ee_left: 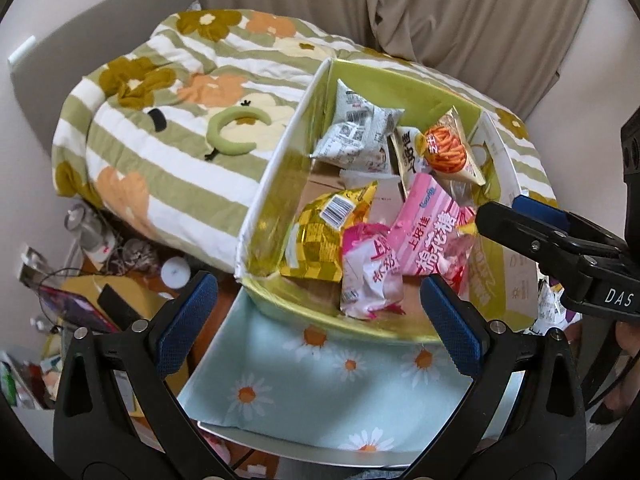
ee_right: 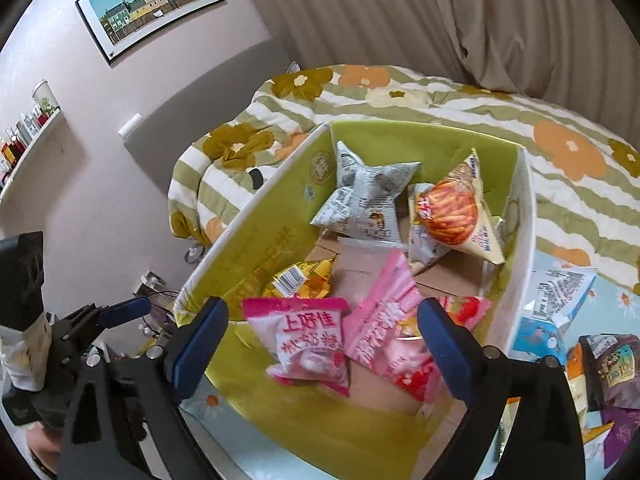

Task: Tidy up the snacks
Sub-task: 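Carry both bags over the box and open both grippers to drop them, then move both tools back over the snacks on the tray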

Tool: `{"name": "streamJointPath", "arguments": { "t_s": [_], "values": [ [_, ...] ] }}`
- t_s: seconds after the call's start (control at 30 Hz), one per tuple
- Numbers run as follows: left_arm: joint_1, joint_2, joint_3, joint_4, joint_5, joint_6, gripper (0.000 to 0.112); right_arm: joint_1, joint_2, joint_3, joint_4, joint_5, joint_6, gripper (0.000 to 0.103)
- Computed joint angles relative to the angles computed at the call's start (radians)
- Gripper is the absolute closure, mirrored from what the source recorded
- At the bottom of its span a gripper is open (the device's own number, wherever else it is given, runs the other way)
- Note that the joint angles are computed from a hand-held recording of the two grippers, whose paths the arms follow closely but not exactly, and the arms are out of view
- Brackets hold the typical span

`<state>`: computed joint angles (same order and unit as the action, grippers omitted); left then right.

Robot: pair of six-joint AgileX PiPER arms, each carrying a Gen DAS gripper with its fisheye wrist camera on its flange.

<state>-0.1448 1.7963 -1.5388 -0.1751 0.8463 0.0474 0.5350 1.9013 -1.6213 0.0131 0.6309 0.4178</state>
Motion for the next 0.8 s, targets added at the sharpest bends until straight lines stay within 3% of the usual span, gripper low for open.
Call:
{"name": "streamJointPath", "arguments": {
  "t_s": [0.17,0.4,0.8],
  "values": [
    [0.007,-0.022,0.014,-0.031,-0.005,0.041,0.011,0.000,-0.031,0.024,-0.018,0.030,0.026,0.009],
    [0.015,-0.061,-0.002,-0.093,0.020,0.132,0.011,0.044,-0.127,0.076,-0.153,0.058,0.191,0.009],
    [-0.129,-0.136,0.021,-0.203,0.026,0.223,0.011,0.149,-0.487,0.367,-0.529,0.234,0.642,0.009]
  ]
}}
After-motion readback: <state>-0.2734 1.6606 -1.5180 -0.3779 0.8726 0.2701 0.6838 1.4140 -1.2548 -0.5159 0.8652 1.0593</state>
